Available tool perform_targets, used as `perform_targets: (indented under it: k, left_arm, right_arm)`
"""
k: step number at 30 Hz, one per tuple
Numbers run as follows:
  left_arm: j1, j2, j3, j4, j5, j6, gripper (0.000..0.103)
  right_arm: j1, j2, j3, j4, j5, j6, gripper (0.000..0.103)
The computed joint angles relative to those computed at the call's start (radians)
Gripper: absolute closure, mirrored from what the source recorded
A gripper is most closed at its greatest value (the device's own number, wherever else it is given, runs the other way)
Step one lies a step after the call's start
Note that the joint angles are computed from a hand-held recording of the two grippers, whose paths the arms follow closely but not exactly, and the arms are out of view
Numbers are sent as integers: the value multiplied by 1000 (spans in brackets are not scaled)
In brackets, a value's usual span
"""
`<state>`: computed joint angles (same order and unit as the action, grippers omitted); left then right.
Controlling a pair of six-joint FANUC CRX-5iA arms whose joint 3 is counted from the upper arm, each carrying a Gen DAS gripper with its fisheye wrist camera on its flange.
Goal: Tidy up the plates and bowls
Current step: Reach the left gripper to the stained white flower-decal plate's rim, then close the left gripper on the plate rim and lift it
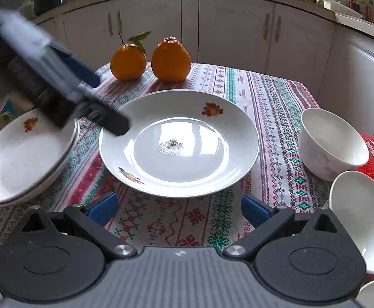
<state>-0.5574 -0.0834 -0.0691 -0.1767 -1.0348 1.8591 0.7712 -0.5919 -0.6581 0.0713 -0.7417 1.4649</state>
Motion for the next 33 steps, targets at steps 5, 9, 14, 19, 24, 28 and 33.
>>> perform_targets:
  k: [5,9,14,19,24,28,33]
  left_arm:
    - [91,69,20,123,14,-136,1]
    - [114,122,50,149,7,-173,1]
    - [134,172,78,203,-2,-247,1]
    - [144,231,138,218,-47,-300,3]
    - [172,285,190,259,-97,-374,9]
    - [193,314,208,296,-128,-407,11]
    - [201,346,229,321,-170,-443,18]
  right_arm:
    - [-14,31,10,-36,-4,40,0]
    - [-29,43,5,-48,13,49,0]
    - [-25,40,-20,-23,51,57,0]
    - [-37,50,-7,-45,47,93,0]
    - [-42,49,-7,-66,61,121,0]
    - [-56,54,1,-103,68,173,0]
    - [-54,52,-3,-104,84,176,4]
